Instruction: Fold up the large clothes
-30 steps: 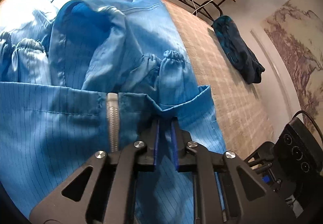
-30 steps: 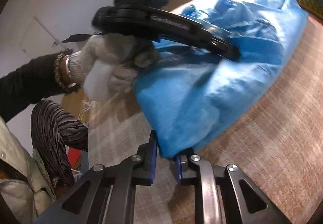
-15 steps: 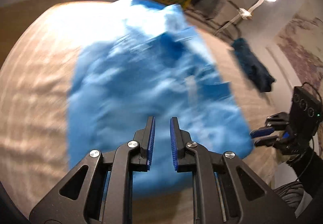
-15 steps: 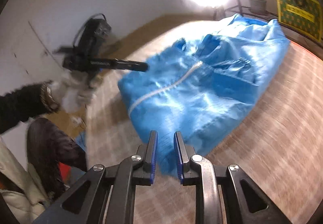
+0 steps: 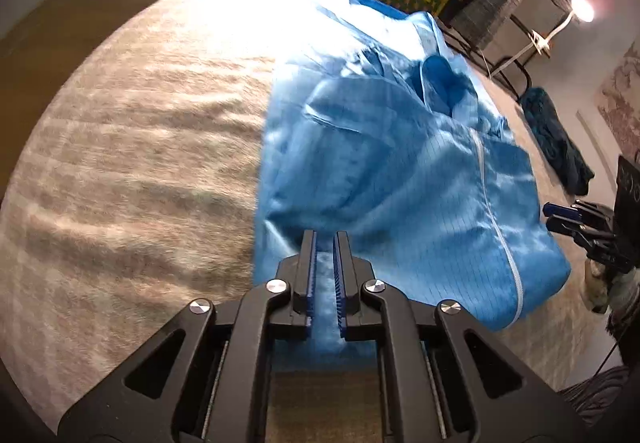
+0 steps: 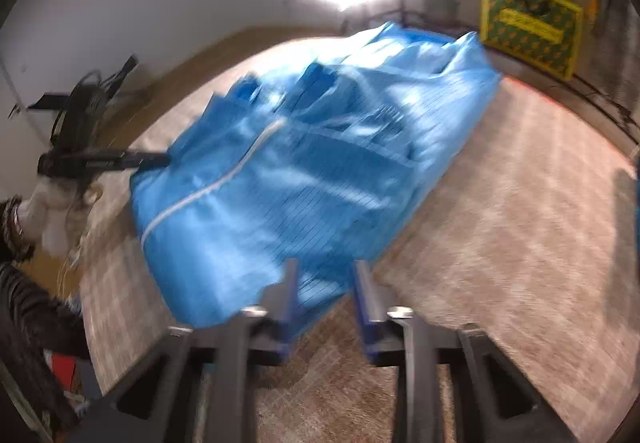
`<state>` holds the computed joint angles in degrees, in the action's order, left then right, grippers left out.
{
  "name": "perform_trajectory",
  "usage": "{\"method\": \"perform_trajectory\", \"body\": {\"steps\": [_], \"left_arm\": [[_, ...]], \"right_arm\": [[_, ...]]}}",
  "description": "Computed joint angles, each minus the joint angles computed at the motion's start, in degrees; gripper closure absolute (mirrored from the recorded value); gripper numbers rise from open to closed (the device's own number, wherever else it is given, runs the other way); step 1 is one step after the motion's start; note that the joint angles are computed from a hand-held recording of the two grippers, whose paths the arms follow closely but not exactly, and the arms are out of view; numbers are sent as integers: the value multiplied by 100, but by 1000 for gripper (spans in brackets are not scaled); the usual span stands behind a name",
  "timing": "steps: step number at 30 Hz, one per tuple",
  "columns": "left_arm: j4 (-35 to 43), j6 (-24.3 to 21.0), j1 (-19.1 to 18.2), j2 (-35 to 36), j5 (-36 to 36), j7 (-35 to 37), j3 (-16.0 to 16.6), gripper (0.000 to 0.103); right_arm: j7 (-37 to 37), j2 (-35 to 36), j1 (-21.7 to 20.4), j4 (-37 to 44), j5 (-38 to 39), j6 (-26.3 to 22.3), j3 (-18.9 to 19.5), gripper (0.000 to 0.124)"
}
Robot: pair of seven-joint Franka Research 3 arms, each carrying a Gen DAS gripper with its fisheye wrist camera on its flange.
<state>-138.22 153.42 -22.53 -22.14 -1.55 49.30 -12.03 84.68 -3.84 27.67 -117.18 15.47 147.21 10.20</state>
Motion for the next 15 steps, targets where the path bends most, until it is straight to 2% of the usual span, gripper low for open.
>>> {"method": "perform_trajectory", "body": {"steps": [3, 4, 5, 6, 8, 12, 15], "left_arm": [[27, 271, -159, 26, -386, 238, 267, 93], [95, 299, -202, 78, -481, 379, 335, 81], [231, 297, -192, 195, -500, 517, 367, 62], [359, 277, -105, 309, -436, 547, 327, 56], [549, 266, -6, 504, -450, 627, 314, 55], [793, 243, -149, 884, -1407, 1453, 589, 55], [770, 367, -80, 984, -2012, 1806, 593, 55]], "right_arm": [[388, 8, -38, 22, 116, 81, -18, 86], [502, 22, -49, 34, 163, 102, -28, 86], [625, 55, -60, 63, 179, 106, -32, 86], [786, 106, -72, 111, 122, 97, -29, 85], [1080, 195, -85, 187, -43, 67, -24, 84], [1359, 330, -125, 312, -62, -28, -81, 81], [1200, 446, -149, 404, 323, -58, -109, 84]]}}
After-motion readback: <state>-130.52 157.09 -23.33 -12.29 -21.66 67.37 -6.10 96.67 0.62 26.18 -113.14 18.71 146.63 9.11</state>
